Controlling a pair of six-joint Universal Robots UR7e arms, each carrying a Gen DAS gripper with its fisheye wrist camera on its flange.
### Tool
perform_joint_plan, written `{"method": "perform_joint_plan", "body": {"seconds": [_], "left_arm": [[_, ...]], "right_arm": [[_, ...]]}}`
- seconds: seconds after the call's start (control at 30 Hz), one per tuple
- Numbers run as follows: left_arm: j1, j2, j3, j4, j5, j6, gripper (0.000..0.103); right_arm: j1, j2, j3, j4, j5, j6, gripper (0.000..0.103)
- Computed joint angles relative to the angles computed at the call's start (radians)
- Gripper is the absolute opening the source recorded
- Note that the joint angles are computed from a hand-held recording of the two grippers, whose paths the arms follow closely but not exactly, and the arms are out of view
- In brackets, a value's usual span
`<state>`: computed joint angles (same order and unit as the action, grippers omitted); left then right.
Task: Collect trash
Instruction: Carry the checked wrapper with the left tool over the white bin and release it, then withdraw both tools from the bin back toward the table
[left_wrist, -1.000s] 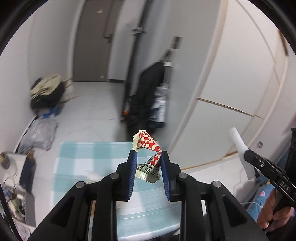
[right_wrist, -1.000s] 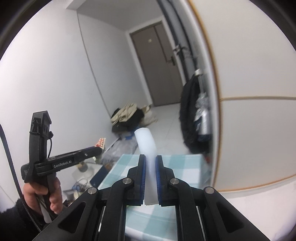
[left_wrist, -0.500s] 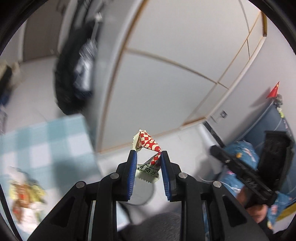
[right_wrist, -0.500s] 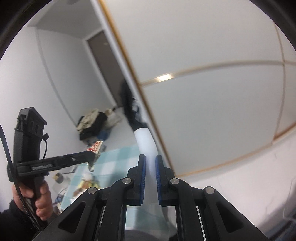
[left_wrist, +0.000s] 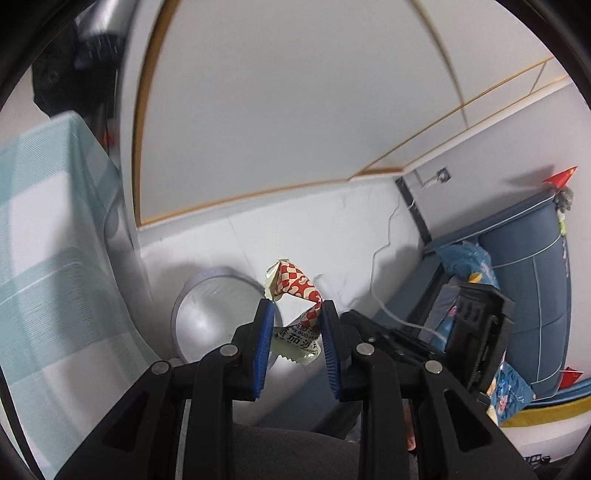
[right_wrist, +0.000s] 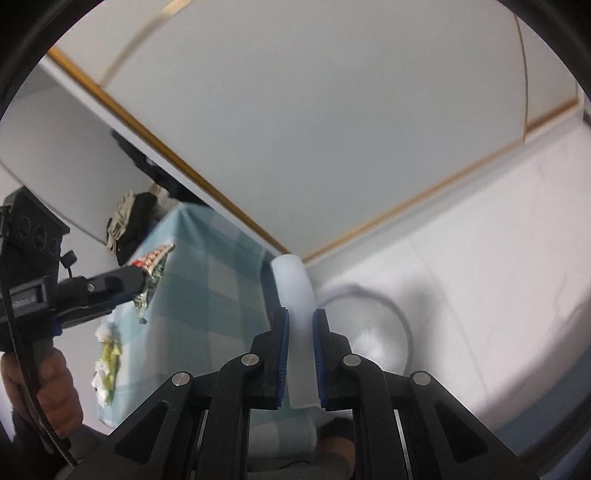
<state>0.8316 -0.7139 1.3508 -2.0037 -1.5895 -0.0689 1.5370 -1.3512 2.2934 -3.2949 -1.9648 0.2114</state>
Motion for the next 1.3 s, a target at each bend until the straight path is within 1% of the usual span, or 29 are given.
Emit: {"method": "perform_joint_plan", "body": {"seconds": [0.07,0.1,0.17,0.23,0.33,0.37,0.43,0.5,0.53,0.57,0.63,0.7,0.77,0.8,0.83,0.97,1.1,1.17,1.23,1.27,1.3], "left_arm": [[-0.005,0.014,-0.007,0.025,0.025,-0.005,0.021],[-0.004,0.019,-0.007,0.031,0.026,-0.008,0.021],[0.001,0.038,-0.024,0.057,0.028,-0.017,0.021],[0.001,0.059,-0.030,0.074,0.058,-0.022,0.021],[-0.004,0.083,-0.046,0.109,0.102,-0.019,0.021],[-0.004,0.090,-0.049,0.120,0.101,-0.021,0.021],[-0.003,0.097,-0.047,0.140,0.102,-0.029,0.021],[0.002,0.116,-0.069,0.159,0.101,-0.028,0.021],[0.000,0.126,-0.079,0.165,0.099,-0.030,0.021],[0.000,0.130,-0.081,0.170,0.100,-0.031,0.021],[0.001,0.141,-0.087,0.180,0.101,-0.028,0.021],[0.005,0.157,-0.101,0.188,0.112,-0.034,0.021],[0.002,0.170,-0.106,0.191,0.122,-0.041,0.021],[-0.001,0.173,-0.107,0.195,0.130,-0.044,0.021],[-0.001,0.178,-0.109,0.193,0.136,-0.045,0.021],[-0.007,0.191,-0.110,0.199,0.137,-0.060,0.021],[-0.010,0.203,-0.114,0.233,0.152,-0.068,0.021],[-0.013,0.206,-0.114,0.246,0.159,-0.069,0.023],[-0.017,0.206,-0.113,0.252,0.174,-0.073,0.024],[-0.018,0.205,-0.112,0.253,0.177,-0.076,0.026],[-0.018,0.200,-0.107,0.251,0.180,-0.079,0.030]], "right_arm": [[-0.042,0.006,0.013,0.005,0.042,0.007,0.012],[-0.064,0.017,0.015,0.007,0.065,0.014,0.012],[-0.101,0.042,0.018,0.005,0.100,0.018,0.014],[-0.141,0.060,0.017,0.012,0.131,0.013,0.017],[-0.170,0.097,0.002,0.032,0.157,0.019,0.019],[-0.176,0.108,-0.002,0.037,0.158,0.019,0.021],[-0.202,0.106,0.007,0.047,0.167,0.010,0.023],[-0.221,0.107,0.014,0.046,0.193,0.011,0.031],[-0.226,0.113,0.019,0.033,0.195,0.015,0.038],[-0.233,0.105,0.031,0.021,0.199,0.013,0.048],[-0.242,0.099,0.045,-0.002,0.212,0.000,0.051],[-0.240,0.082,0.055,0.001,0.193,-0.006,0.052],[-0.239,0.068,0.065,-0.008,0.169,-0.005,0.061],[-0.235,0.058,0.073,-0.010,0.148,0.000,0.062],[-0.232,0.046,0.079,-0.005,0.130,0.004,0.066],[-0.227,0.009,0.099,-0.009,0.087,0.008,0.076],[-0.215,-0.007,0.112,-0.041,0.063,0.003,0.080],[-0.212,-0.013,0.116,-0.054,0.059,0.005,0.084],[-0.208,-0.019,0.121,-0.062,0.053,0.004,0.084],[-0.206,-0.023,0.122,-0.063,0.051,0.002,0.084],[-0.201,-0.020,0.119,-0.062,0.045,0.004,0.084]]}}
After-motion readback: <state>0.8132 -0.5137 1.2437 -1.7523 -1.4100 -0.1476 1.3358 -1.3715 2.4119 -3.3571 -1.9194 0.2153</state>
